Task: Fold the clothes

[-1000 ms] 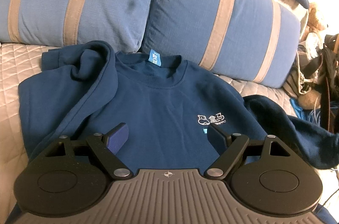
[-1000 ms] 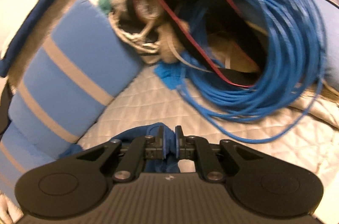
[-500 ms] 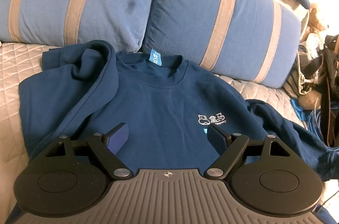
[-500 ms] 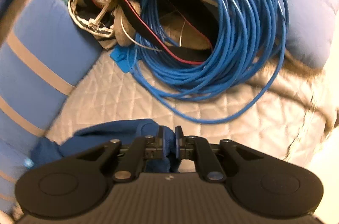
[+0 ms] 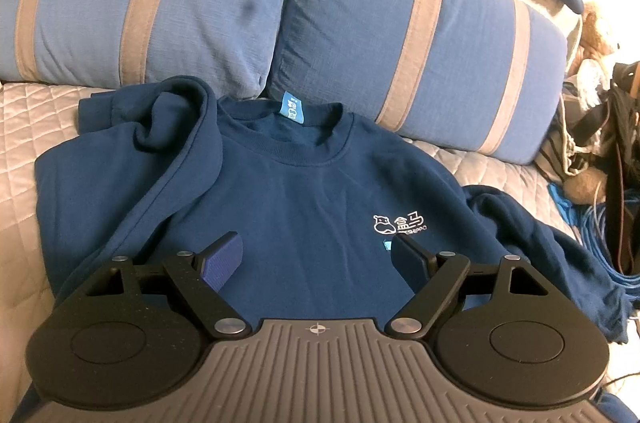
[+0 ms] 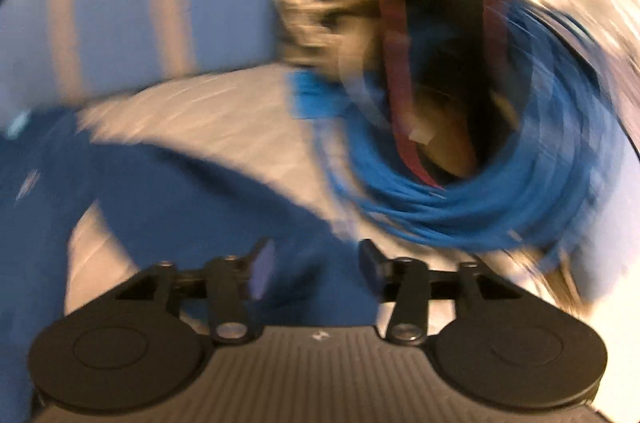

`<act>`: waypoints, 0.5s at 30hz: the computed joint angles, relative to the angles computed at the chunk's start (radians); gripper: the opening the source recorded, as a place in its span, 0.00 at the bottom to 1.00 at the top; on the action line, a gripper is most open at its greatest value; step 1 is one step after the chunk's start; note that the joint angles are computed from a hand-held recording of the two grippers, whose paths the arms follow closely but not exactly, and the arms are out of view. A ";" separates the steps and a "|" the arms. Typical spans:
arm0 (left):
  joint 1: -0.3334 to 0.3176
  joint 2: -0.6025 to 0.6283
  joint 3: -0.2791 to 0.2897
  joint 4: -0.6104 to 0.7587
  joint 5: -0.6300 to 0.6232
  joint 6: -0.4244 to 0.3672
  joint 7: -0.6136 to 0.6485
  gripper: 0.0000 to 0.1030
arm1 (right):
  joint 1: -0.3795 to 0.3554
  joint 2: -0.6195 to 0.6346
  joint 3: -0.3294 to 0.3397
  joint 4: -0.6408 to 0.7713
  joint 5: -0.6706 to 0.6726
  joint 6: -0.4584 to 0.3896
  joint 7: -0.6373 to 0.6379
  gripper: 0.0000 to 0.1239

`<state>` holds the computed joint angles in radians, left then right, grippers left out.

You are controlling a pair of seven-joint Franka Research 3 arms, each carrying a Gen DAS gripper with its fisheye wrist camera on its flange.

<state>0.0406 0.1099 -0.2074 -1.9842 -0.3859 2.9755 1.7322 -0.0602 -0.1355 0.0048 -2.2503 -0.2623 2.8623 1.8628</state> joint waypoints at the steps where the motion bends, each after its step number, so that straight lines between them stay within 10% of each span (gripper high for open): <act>1: 0.000 0.000 0.000 0.000 0.002 0.000 -0.001 0.79 | 0.040 -0.006 -0.019 -0.014 0.064 0.014 -0.132 0.58; 5: -0.004 -0.001 0.004 -0.002 0.018 -0.001 -0.013 0.79 | 0.097 -0.005 -0.012 -0.036 0.114 -0.011 -0.412 0.59; 10: -0.005 -0.001 0.006 -0.001 0.033 -0.004 -0.026 0.79 | 0.026 0.036 0.060 -0.030 -0.274 -0.028 -0.269 0.54; 13: -0.003 0.001 0.003 0.002 0.030 -0.006 -0.020 0.79 | 0.038 0.051 0.047 -0.017 -0.419 -0.055 -0.225 0.35; 15: -0.002 0.001 0.002 0.002 0.029 -0.006 -0.016 0.79 | 0.062 0.043 0.033 -0.010 -0.394 -0.084 -0.260 0.04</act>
<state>0.0383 0.1105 -0.2050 -1.9827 -0.3570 2.9694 1.7157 0.0015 -0.0926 0.0378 -2.2607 -0.6559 2.7781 1.6031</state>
